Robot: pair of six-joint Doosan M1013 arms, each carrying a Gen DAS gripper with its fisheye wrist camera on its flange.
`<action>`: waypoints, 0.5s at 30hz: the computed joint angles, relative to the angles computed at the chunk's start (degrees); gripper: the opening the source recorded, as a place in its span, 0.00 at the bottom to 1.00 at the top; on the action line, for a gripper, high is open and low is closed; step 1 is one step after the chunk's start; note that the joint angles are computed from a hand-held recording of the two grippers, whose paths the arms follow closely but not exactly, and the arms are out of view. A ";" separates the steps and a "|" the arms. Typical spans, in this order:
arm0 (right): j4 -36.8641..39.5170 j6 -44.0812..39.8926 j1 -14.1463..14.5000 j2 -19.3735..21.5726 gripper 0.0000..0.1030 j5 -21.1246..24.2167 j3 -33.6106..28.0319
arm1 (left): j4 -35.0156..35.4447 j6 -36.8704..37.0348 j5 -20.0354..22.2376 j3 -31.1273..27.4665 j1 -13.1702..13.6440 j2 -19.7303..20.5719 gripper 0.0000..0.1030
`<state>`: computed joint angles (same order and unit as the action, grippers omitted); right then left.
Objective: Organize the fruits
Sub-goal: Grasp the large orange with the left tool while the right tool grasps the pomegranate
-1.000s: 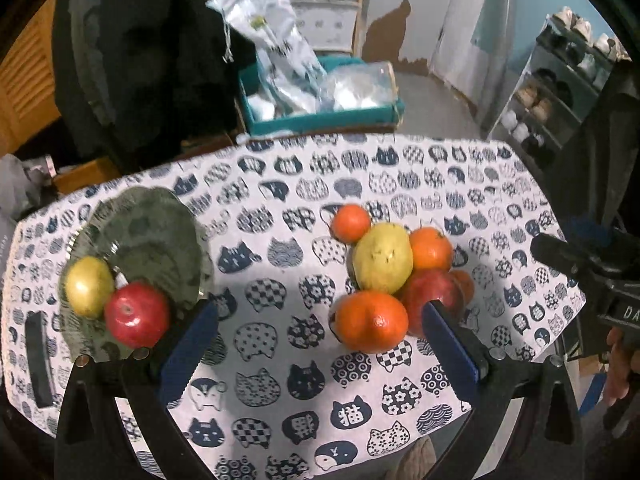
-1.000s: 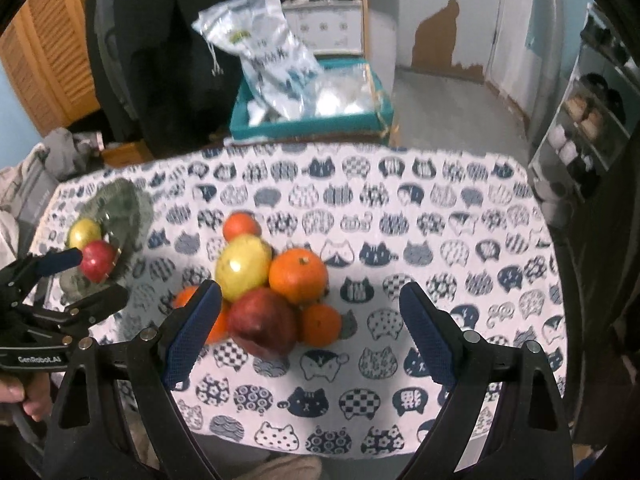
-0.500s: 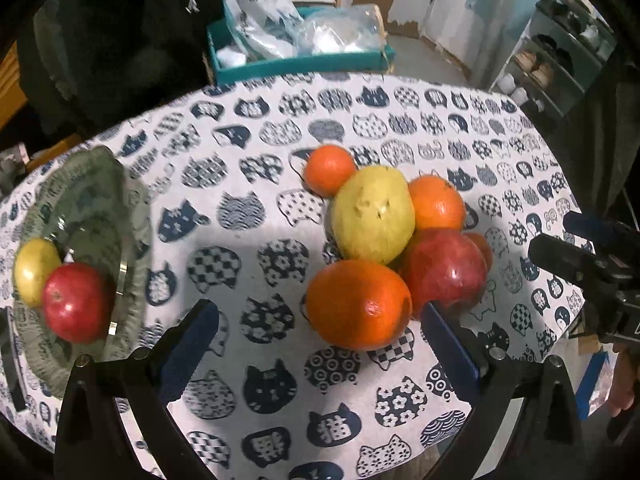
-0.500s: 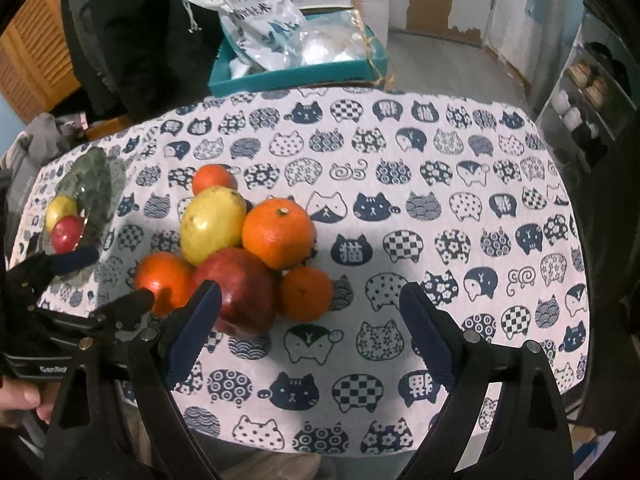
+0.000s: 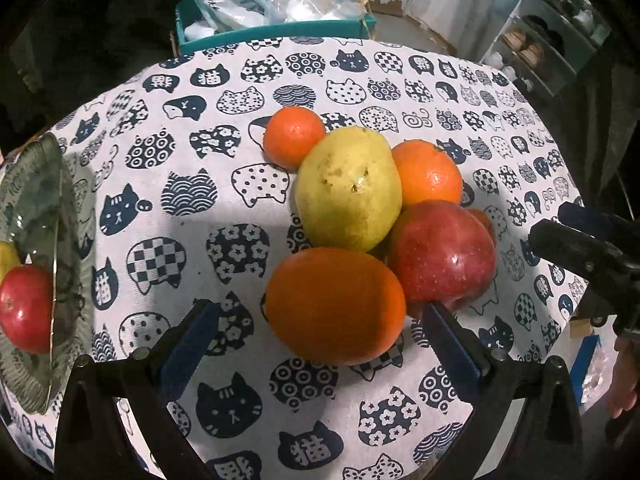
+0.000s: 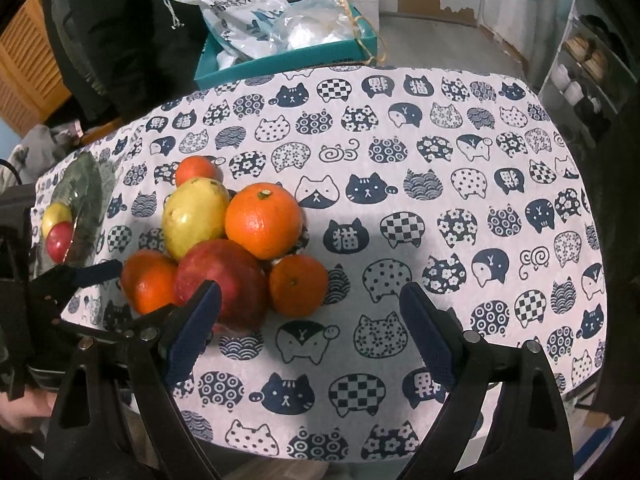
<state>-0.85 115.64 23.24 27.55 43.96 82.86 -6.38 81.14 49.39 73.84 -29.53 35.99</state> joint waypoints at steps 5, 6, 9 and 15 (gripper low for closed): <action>0.41 -0.08 -0.07 0.26 0.88 0.21 -0.11 | -4.73 5.14 -1.79 1.09 0.67 -0.41 0.82; 0.64 -0.26 -0.06 0.34 0.88 0.18 -0.19 | -5.89 6.33 -1.53 1.05 0.77 -0.40 0.66; 1.03 -1.12 0.15 0.53 0.88 0.08 -0.48 | -5.02 6.75 -1.19 0.90 0.49 -0.38 0.66; 3.60 -5.34 0.54 1.00 0.88 -0.57 -1.12 | -3.24 5.28 -0.90 1.44 0.53 -0.95 0.65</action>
<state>2.75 110.30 23.78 28.55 43.38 81.74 -9.62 86.43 48.49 75.28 -29.00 35.04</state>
